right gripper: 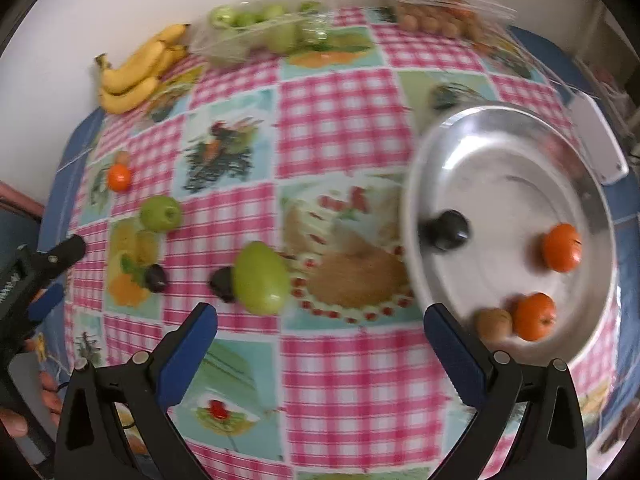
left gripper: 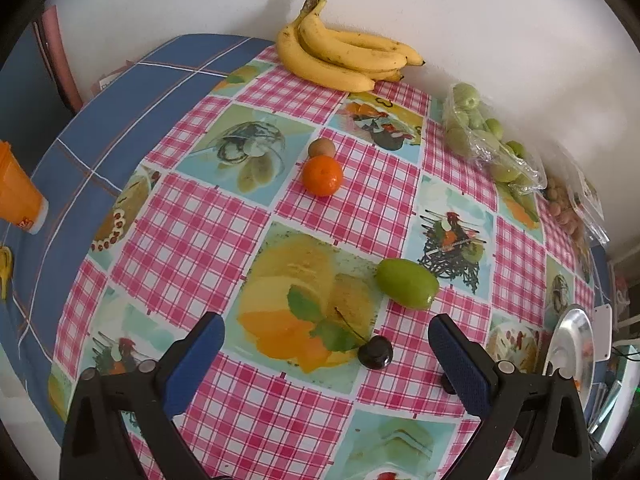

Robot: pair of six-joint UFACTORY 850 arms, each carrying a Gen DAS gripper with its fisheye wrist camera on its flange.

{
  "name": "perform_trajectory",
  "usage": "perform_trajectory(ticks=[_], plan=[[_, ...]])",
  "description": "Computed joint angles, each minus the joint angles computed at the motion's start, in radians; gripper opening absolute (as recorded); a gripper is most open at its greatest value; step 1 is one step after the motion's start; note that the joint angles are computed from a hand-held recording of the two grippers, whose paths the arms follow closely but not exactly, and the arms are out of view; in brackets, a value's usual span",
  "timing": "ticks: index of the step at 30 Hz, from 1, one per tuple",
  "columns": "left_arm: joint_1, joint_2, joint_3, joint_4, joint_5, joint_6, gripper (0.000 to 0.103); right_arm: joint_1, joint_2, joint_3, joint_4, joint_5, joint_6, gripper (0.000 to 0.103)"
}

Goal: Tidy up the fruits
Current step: 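Move both open grippers back from the bowl toward the remaining fruit, then close the right gripper on a green pear while the left grasps a black plum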

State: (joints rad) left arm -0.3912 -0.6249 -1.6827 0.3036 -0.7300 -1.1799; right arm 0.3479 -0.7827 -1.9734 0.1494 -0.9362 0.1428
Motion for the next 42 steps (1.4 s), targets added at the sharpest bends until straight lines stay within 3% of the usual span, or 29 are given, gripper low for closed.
perform_trajectory(ticks=[9, 21, 36, 39, 40, 41, 42], plan=[[-0.005, -0.073, -0.068, -0.065, -0.063, 0.108, 0.103, 0.011, -0.073, -0.082, 0.033, -0.012, -0.072, 0.103], [-0.005, -0.096, -0.083, -0.114, -0.050, 0.149, 0.103, 0.017, -0.084, -0.091, 0.031, 0.000, -0.098, 0.103], [-0.005, -0.127, -0.120, -0.157, -0.089, 0.179, 0.103, 0.016, -0.092, -0.088, 0.031, 0.011, -0.095, 0.102], [-0.002, -0.121, -0.104, -0.182, -0.055, 0.185, 0.101, 0.018, -0.088, -0.080, 0.026, 0.029, -0.095, 0.091], [-0.002, -0.121, -0.102, -0.187, -0.052, 0.188, 0.100, 0.016, -0.087, -0.078, 0.035, 0.031, -0.101, 0.080], [-0.002, -0.122, -0.101, -0.190, -0.050, 0.193, 0.095, 0.013, -0.088, -0.079, 0.053, 0.029, -0.110, 0.071], [-0.001, -0.123, -0.101, -0.203, -0.045, 0.205, 0.087, 0.011, -0.091, -0.081, 0.068, 0.025, -0.118, 0.069]])
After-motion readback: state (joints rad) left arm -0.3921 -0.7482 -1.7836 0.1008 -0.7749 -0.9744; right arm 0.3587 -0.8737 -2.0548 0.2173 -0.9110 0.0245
